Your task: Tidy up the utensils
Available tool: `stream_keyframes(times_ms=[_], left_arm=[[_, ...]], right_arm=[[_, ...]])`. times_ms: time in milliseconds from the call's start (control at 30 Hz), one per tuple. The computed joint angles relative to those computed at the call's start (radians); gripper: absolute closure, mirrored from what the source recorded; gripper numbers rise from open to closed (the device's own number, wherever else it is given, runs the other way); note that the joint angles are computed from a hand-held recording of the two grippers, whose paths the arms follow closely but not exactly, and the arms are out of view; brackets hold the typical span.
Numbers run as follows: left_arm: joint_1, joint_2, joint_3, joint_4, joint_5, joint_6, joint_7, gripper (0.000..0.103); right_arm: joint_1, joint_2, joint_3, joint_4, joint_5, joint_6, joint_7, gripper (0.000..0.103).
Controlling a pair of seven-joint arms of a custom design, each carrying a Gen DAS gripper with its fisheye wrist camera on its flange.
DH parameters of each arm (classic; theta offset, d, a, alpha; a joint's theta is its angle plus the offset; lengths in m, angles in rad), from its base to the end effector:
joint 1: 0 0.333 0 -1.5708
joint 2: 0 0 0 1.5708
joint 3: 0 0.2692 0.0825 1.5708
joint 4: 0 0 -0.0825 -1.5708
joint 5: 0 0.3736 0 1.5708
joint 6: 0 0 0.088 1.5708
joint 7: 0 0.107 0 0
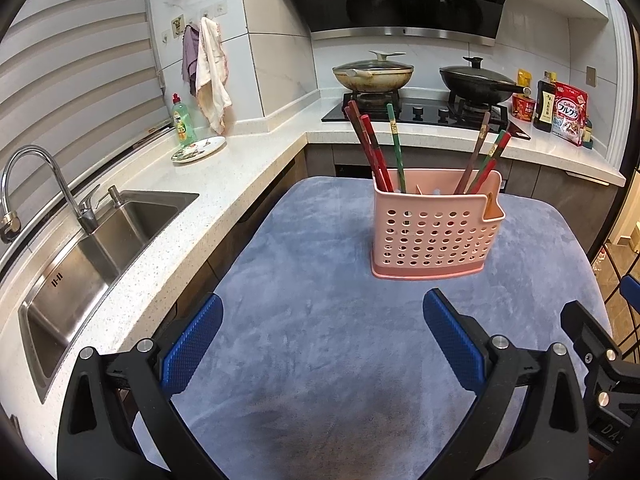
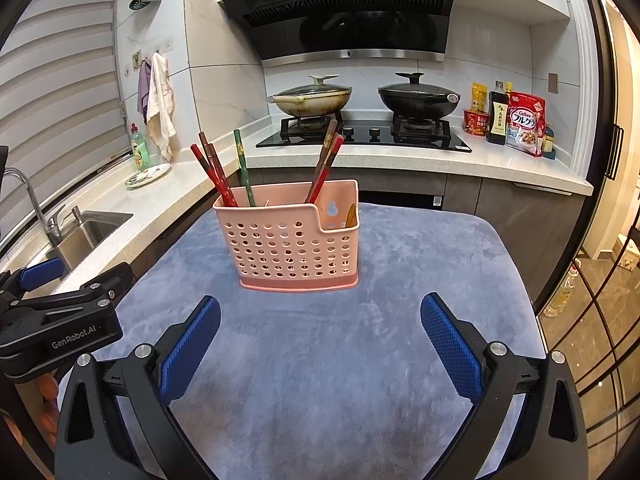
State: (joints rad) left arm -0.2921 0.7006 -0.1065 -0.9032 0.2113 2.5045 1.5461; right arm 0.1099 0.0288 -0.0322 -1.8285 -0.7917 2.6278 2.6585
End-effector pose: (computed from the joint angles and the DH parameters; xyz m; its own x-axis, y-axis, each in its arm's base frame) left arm 0.7040 -0.2609 0.5598 -0.3539 -0.9272 -0.1229 -0.5424 0.3105 -0.7806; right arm 0.6044 0.0644 0.5509 -0.4078 -0.9096 -0.0789 -0.5018 0.2956 -0.8129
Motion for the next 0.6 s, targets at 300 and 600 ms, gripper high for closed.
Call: stream_keyframes(times_ms=[300,600], left_arm=[[-0.004,0.001,0.006,-0.001,0.01,0.011,-0.003,0.007],[-0.014,0.033,0.008,0.046,0.014,-0.005,0.001,0.007]], right_arm=[[0.005,0.01,-0.001,0.011,0.019,-0.014,-0.014,0.007],[0.01,0.025,-0.007,0.024,0.027,-0.021,-0.025,0.007]])
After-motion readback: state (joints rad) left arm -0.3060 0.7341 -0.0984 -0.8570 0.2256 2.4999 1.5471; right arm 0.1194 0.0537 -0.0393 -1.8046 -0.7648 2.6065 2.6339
